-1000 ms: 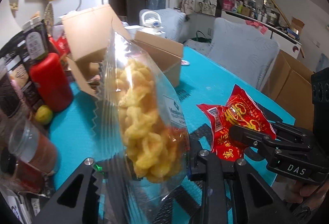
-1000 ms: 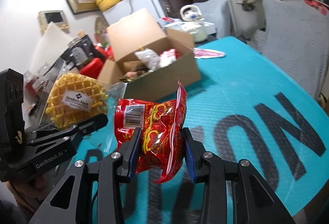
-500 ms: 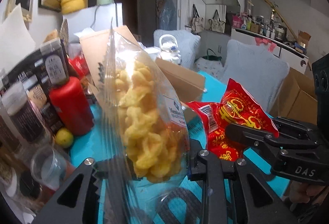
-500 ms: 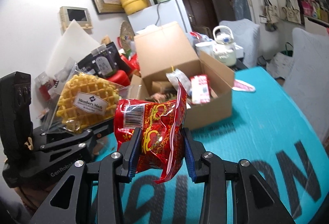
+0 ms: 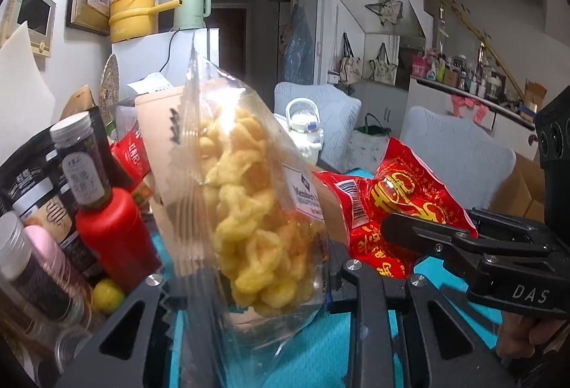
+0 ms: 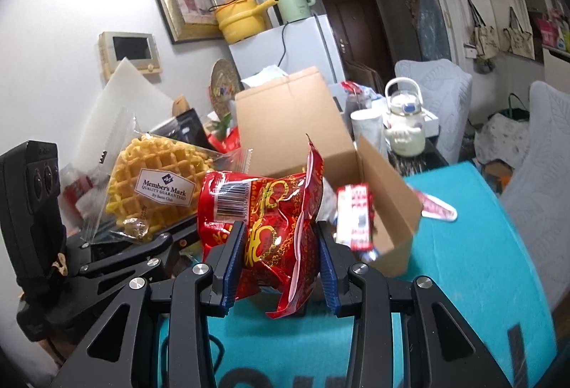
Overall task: Organize snacks
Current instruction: 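Lift the waffle and red packet and carry them over the cardboard box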
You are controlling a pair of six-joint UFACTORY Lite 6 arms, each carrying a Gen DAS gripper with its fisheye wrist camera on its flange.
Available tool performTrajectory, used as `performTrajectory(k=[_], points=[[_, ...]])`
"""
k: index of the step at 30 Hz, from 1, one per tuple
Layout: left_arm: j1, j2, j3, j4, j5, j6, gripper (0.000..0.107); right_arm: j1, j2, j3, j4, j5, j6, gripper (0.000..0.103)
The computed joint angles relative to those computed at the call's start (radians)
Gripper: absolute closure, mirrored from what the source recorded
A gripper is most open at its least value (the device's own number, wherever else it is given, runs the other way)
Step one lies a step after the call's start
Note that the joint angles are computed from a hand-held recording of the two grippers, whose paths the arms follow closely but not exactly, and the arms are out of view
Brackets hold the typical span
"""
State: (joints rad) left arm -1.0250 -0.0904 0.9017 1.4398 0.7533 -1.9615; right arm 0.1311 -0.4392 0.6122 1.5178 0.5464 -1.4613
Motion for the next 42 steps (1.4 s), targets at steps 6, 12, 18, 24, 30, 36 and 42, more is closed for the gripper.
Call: performTrajectory(k=[6,12,18,24,30,36,42], points=[[0.109,0.047,0.081,0.049,-0.043,0.011,0.08,0.007,0.175,0.173,0.071,-0.003,-0.077,0.065],[0.236,0.108,0.151,0.077,-0.115,0.038,0.08,0.038,0.374,0.371,0.095,-0.03,-0.102,0.065],[0.351,0.203,0.225,0.137,-0.204,0.021,0.08,0.049,0.564,0.544,0.107,-0.018,-0.109,0.065],[0.424,0.278,0.259,0.186,-0.267,0.003,0.08,0.057,0.725,0.68,0.133,0.0,-0.122,0.065],[0.47,0.385,0.333,0.138,-0.303,0.078,0.08,0.077,0.873,0.802,0.065,-0.038,-0.041,0.065],[0.517,0.498,0.432,-0.056,-0.385,0.27,0.08,0.089,0.985,0.902,-0.103,-0.051,0.134,0.065],[0.528,0.559,0.493,-0.246,-0.413,0.462,0.08,0.108,1.057,0.969,-0.226,-0.073,0.259,0.065]])
